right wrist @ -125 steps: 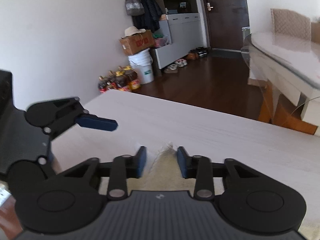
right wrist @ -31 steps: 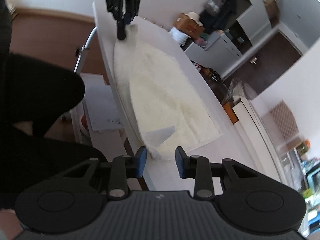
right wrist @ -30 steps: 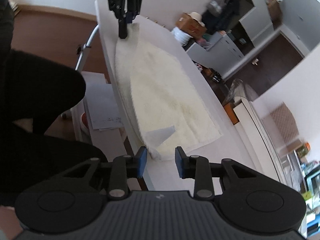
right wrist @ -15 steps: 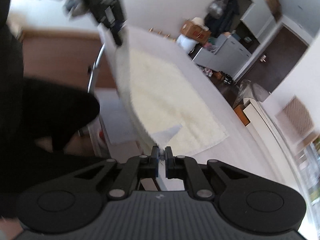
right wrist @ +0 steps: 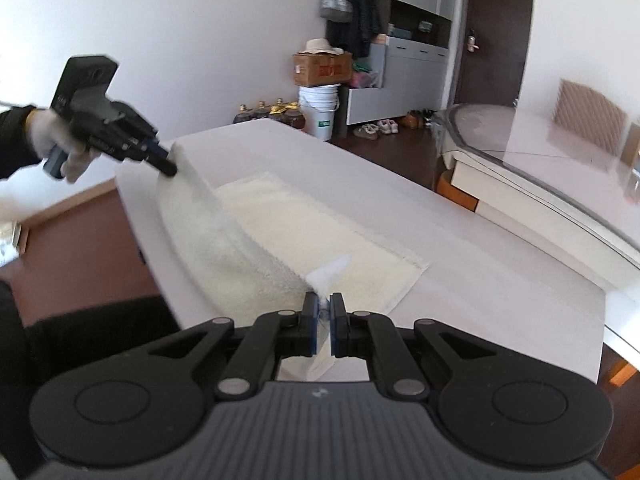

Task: Fold towel
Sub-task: 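Lift the towel edge with the left gripper and fold it toward the right gripper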

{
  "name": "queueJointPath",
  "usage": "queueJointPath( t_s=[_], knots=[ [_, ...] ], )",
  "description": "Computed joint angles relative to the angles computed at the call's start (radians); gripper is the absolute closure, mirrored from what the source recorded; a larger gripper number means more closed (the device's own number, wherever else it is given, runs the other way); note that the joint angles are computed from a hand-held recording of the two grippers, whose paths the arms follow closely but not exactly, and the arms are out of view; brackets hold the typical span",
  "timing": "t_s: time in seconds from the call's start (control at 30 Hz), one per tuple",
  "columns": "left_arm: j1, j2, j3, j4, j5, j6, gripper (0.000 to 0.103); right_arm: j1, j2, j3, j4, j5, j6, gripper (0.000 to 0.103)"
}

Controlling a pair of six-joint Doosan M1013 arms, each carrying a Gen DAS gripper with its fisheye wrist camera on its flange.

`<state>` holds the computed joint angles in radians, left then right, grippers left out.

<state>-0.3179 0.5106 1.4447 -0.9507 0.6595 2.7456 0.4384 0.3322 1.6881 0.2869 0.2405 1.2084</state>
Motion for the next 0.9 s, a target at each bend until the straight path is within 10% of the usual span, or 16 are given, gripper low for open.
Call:
queueJointPath(
  t_s=[0.33, 0.63, 0.9],
  knots=[
    [0.005, 0.055, -0.079, 0.062, -0.036, -0.114, 0.093, -0.037, 0.067, -0.097, 0.025, 0.049, 0.033, 0.096],
    [0.015, 0.147, -0.230, 0.158, 0.217, -0.236, 0.079, -0.032, 0.089, -0.116, -0.004, 0.068, 0.065, 0.096],
    [-0.002, 0.212, -0.329, 0.237, 0.298, -0.271, 0.074, -0.030, 0.082, -0.098, 0.009, 0.056, 0.078, 0.096]
  ],
)
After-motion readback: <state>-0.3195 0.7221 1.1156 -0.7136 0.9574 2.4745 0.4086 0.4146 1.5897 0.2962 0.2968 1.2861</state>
